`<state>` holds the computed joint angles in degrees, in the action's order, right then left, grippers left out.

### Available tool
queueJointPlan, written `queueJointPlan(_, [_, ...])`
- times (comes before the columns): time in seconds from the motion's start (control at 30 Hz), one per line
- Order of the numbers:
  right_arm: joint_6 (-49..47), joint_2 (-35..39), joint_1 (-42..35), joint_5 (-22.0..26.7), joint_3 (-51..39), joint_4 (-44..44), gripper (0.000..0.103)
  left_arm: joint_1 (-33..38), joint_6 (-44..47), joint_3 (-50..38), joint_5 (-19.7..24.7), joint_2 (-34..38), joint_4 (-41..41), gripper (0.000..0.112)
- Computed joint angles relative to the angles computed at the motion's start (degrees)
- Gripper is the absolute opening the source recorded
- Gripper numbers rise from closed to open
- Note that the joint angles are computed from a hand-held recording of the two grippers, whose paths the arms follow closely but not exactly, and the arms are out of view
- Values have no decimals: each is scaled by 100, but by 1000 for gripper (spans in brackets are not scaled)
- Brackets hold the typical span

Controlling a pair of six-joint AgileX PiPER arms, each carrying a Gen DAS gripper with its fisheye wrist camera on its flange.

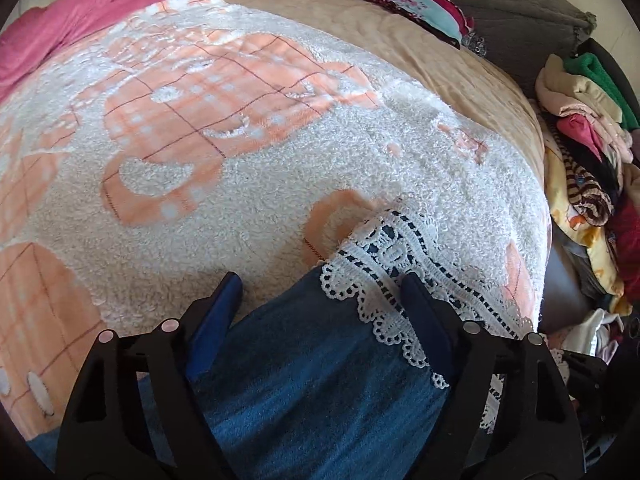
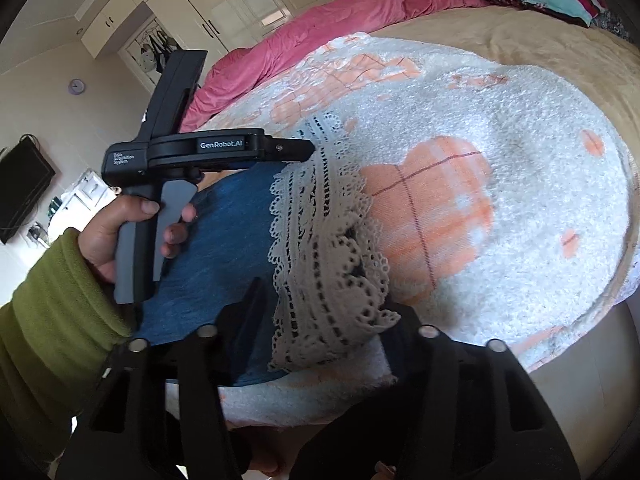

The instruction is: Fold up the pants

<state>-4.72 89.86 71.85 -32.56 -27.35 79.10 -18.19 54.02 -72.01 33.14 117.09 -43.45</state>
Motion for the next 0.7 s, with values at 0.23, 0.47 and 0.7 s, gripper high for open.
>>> queueJointPlan(0.23, [603, 142, -335, 169, -18, -711, 50, 117, 967, 115, 262, -10, -805, 52])
queueJointPlan(0.47, [901, 155, -345, 78, 79, -926, 45, -58, 665, 209, 87, -129, -602, 31])
queueJointPlan(0.7, [686, 218, -418, 173, -102, -1114, 22, -288, 583, 783, -719, -563, -575, 14])
